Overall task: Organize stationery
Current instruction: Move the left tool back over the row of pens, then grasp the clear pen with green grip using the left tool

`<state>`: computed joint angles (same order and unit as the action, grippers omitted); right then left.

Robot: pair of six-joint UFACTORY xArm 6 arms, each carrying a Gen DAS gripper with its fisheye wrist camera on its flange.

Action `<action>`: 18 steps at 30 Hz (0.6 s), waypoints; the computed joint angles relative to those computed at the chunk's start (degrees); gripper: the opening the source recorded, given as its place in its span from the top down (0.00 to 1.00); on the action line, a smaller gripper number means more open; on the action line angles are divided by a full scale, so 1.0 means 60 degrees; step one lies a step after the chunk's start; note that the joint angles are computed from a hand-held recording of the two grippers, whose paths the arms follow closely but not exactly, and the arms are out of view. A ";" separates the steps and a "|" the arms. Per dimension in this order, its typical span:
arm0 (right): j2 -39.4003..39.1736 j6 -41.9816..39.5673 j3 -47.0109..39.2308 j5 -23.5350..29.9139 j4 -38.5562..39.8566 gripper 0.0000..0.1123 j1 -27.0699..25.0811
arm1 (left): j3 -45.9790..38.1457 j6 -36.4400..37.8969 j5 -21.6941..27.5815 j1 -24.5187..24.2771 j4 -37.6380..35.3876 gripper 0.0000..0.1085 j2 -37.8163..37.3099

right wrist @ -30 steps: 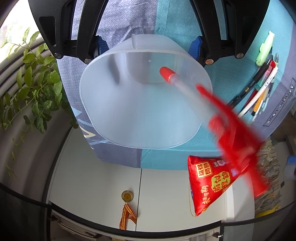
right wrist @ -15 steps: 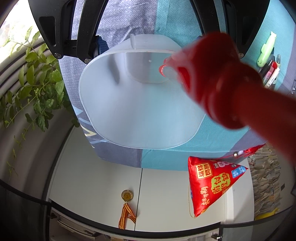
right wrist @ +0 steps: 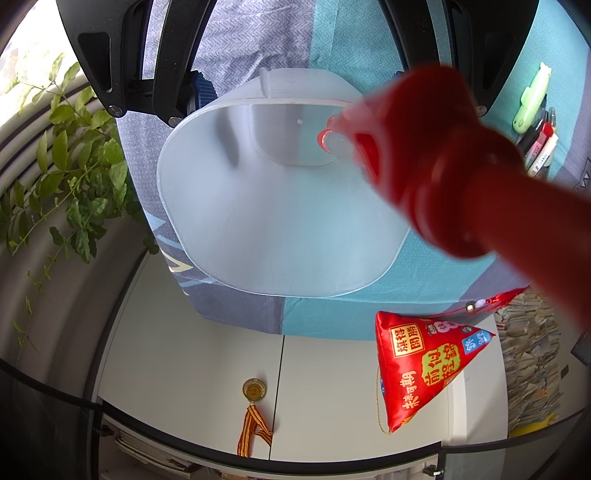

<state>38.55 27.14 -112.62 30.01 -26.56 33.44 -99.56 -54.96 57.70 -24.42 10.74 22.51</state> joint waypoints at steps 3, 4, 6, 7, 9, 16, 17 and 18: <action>0.0000 0.0001 0.0002 -0.0002 0.0004 0.38 0.0000 | 0.0034 -0.0045 0.0059 0.0021 0.0002 0.83 -0.0023; 0.0000 0.0001 0.0002 -0.0002 0.0004 0.38 0.0000 | -0.0038 -0.0074 0.0114 0.0004 0.0053 0.83 0.0027; -0.0010 0.0008 0.0018 -0.0009 -0.0007 0.38 -0.0002 | -0.0258 -0.0130 0.0251 -0.0035 0.0158 0.83 0.0181; -0.0010 0.0008 0.0018 -0.0009 -0.0007 0.38 -0.0002 | -0.0365 -0.0155 0.0299 -0.0056 0.0179 0.82 0.0262; -0.0008 0.0017 0.0016 -0.0008 -0.0011 0.38 0.0000 | -0.0557 -0.0194 0.0413 -0.0050 0.0144 0.81 0.0412; -0.0014 0.0015 0.0027 -0.0014 -0.0007 0.38 -0.0001 | -0.0917 -0.0236 0.0551 0.0012 0.0072 0.83 0.0650; -0.0009 0.0022 0.0025 -0.0016 -0.0019 0.38 -0.0001 | -0.0977 -0.0245 0.0513 0.0009 0.0184 0.83 0.0706; -0.0008 0.0015 0.0018 -0.0012 -0.0008 0.38 0.0000 | -0.1051 -0.0283 0.0491 -0.0008 0.0284 0.83 0.0784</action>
